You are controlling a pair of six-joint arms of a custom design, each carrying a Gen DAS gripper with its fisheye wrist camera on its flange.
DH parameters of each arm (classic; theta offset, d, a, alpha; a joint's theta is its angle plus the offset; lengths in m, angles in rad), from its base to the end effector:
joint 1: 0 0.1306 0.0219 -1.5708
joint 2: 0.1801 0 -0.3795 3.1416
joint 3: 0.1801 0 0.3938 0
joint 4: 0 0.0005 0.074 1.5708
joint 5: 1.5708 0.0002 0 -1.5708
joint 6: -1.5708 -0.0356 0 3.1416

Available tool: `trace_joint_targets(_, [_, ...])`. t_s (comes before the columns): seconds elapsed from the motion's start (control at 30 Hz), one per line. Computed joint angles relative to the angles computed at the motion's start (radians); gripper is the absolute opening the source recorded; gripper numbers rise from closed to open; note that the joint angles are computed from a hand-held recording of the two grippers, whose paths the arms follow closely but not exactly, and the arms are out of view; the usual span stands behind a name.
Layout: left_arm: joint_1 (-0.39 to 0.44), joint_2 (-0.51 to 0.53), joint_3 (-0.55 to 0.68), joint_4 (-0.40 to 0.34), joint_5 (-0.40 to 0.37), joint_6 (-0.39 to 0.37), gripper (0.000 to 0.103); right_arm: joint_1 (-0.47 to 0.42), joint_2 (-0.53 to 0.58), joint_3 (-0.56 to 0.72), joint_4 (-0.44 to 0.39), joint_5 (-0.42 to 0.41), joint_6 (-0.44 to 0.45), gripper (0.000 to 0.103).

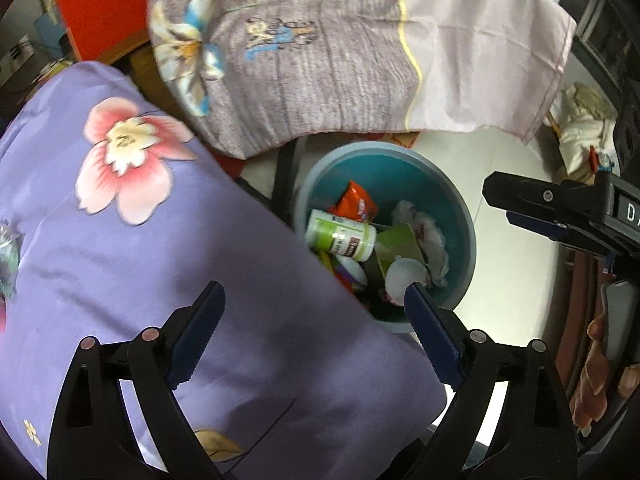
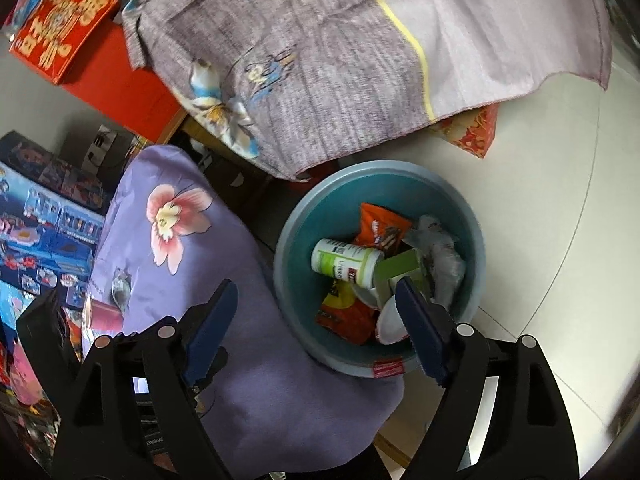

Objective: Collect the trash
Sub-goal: 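Move both tools back over the table toward the pink cup and packet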

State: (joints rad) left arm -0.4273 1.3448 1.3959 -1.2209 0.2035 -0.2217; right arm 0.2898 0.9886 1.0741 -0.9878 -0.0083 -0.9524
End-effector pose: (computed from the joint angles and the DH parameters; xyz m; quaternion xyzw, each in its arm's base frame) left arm 0.3973 -0.1894 0.4295 0.3300 0.9176 -0.1194 0.1869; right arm 0.3197 0.0951 0.4273 0.3060 0.8937 0.1941 0.2645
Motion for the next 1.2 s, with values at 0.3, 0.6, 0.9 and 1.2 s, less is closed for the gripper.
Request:
trace_joint_targets(0.3, [0.125,-0.047,-0.014,-0.009,0.042,-0.017,0.092,0.123,0.105,0.126,-0.037,0.061,0.005,0.078])
trace_joint_targets(0.6, [0.335,-0.075,-0.012,-0.019,0.102,-0.042,0.096,0.242,0.291,0.322,-0.085,0.077,0.049,0.078])
trace_joint_targets(0.9, [0.598,-0.030,0.026,0.014,0.131,-0.051,0.096,0.327,0.536,0.590,-0.167,0.062,0.132,0.078])
trace_joint_targets(1.2, [0.760,0.103,0.115,0.074,0.121,-0.025,0.096,0.353,0.808,0.887,-0.231,0.004,0.195,0.078])
